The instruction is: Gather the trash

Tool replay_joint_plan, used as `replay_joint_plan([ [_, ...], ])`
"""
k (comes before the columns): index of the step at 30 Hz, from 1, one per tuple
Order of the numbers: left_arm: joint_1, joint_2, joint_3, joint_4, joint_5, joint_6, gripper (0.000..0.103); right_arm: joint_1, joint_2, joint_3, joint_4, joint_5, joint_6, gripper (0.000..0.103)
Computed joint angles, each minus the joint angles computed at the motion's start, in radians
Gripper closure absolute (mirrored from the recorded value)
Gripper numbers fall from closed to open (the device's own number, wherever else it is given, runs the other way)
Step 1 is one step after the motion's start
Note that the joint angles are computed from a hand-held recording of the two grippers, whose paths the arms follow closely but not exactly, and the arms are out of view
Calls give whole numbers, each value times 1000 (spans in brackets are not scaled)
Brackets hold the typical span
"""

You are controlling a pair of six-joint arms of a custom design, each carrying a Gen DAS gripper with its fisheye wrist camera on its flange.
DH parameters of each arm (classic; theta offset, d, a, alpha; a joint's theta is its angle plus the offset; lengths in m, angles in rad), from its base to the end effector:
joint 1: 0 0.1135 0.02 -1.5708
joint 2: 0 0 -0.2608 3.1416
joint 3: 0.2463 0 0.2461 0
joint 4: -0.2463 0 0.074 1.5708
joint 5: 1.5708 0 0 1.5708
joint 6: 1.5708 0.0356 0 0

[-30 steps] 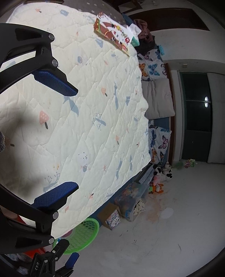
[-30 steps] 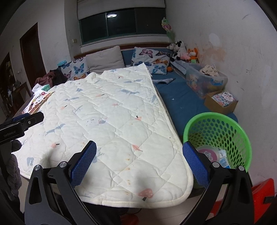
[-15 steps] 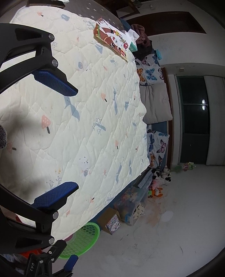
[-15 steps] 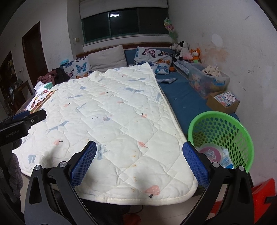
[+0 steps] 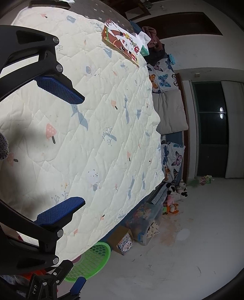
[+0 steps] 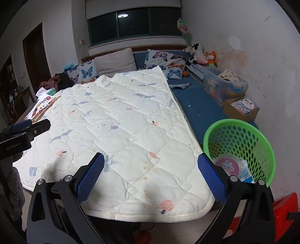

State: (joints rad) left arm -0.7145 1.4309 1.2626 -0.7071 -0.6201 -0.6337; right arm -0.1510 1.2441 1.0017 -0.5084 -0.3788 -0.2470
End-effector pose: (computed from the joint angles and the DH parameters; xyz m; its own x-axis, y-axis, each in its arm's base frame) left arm 0.2364 -0.1776 0.3119 -0.6166 -0.1031 -0.7805 -0.1404 0.9899 -0.0198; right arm 0.2597 -0.0262 0.2884 -0.6228 -0.1350 -0.7706 -0.2886 0.9552 0.0659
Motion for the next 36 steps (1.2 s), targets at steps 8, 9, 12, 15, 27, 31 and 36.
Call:
replay_joint_plan([
  [8,0,5,-3,0,-6,-2,7,-3,3,4,-3,-3,-2,4],
  [9,-1,6,-2,0,-7,-3,7,-3,2,2,1,-1,0,4],
  [12,-6,8,-2,0,-22,-5,7,-4,2,3,0,-1,1,4],
  [15,-15,6,-9,4,-34,-7,7,-1,-4,-1,7,13,3,4],
  [27,-33,11,-1,-2,-52,-1,7,-14,-19,-8,13,6,24,4],
  [31,-45,23,14,-6,-57,-1,7,-16,-23,-5,8,12,23,4],
  [36,-53,46,36,-8,-59,0,7,-24,-30,-4,7,10,34,4],
])
